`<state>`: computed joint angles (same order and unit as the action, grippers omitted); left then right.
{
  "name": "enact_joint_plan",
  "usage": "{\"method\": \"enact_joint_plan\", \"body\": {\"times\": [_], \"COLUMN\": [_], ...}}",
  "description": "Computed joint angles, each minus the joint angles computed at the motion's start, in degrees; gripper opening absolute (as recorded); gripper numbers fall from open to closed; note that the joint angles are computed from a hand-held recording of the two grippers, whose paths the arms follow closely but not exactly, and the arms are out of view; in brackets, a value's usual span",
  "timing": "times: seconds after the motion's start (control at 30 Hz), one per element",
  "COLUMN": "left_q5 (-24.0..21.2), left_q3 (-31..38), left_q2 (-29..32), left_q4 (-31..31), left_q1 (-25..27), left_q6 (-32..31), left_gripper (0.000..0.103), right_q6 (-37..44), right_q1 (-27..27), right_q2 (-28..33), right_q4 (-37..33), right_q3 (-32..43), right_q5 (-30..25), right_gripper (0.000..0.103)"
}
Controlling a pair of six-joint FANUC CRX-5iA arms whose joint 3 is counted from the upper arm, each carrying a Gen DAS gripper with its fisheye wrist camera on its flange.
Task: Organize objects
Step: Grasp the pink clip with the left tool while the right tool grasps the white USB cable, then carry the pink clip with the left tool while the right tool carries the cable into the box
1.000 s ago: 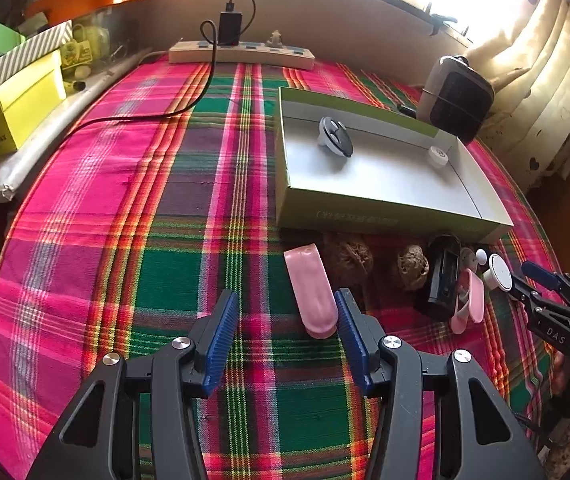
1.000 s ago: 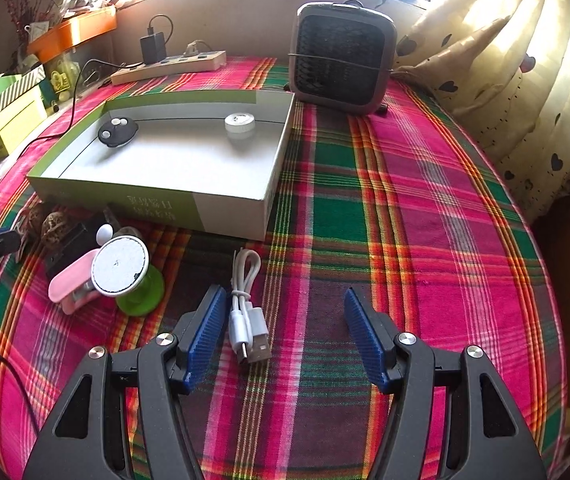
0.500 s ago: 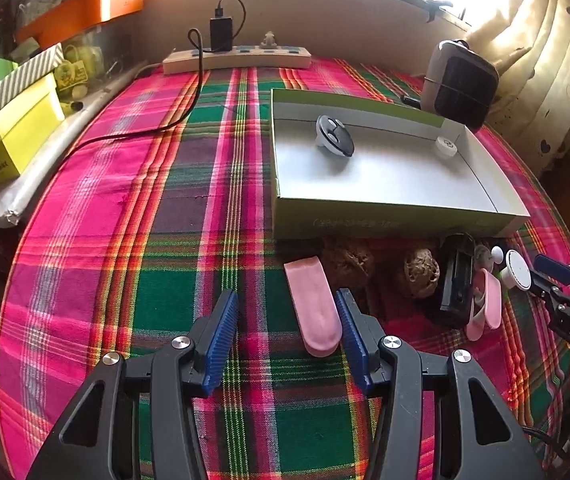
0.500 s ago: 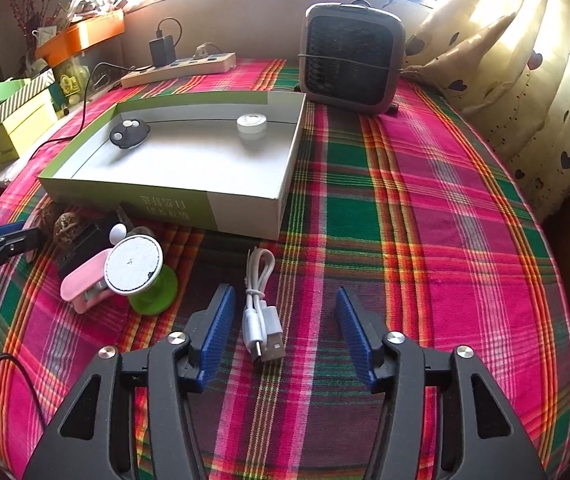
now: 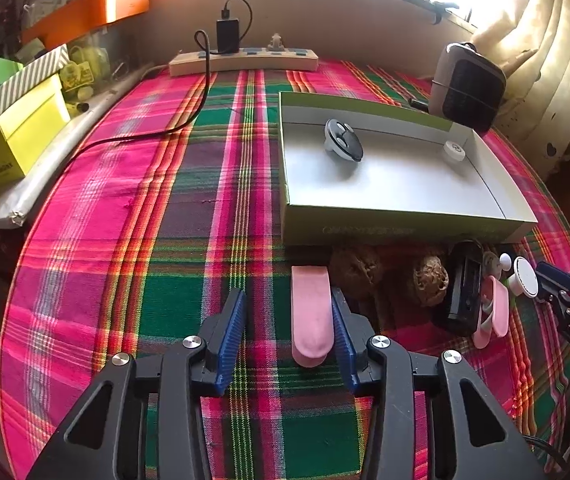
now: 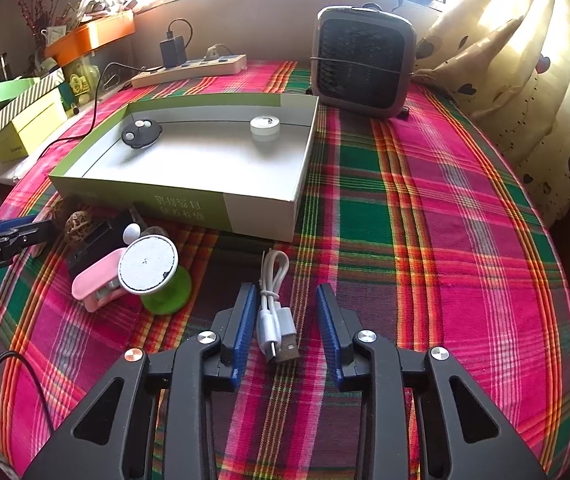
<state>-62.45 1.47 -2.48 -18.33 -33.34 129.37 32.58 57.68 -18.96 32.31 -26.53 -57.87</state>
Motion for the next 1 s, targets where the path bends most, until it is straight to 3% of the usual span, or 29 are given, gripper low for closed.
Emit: {"method": "enact_joint_plan", "body": {"times": [0.13, 0.2, 0.4, 1.0], "left_q5": [-0.6, -0.8, -1.0, 0.0], "left_q3": [0.2, 0.2, -0.1, -0.8], "left_q2": [0.0, -0.1, -0.5, -1.0], "left_q4": [-0.9, -1.2, -1.6, -0.9], "left_q1": [-0.3, -0.4, -0.1, 0.2], "left_q6": [0.7, 0.9, 1.5, 1.2], "left_gripper": [0.031, 0.027, 0.016, 0.016], "right_q6": [0.4, 0.5, 0.6, 0.3], "right_q1": [0.1, 0.2, 0.2, -0.1], "right_q2": [-0.1, -0.1, -0.1, -0.3], "right_q4": [-0.2, -0.1, -0.2, -0.2], "right_q3": [0.0, 0.0, 0.0, -0.1], "right_q5": [0.2, 0.2, 0.3, 0.5], "right_gripper": [0.026, 0.018, 0.018, 0.018]}}
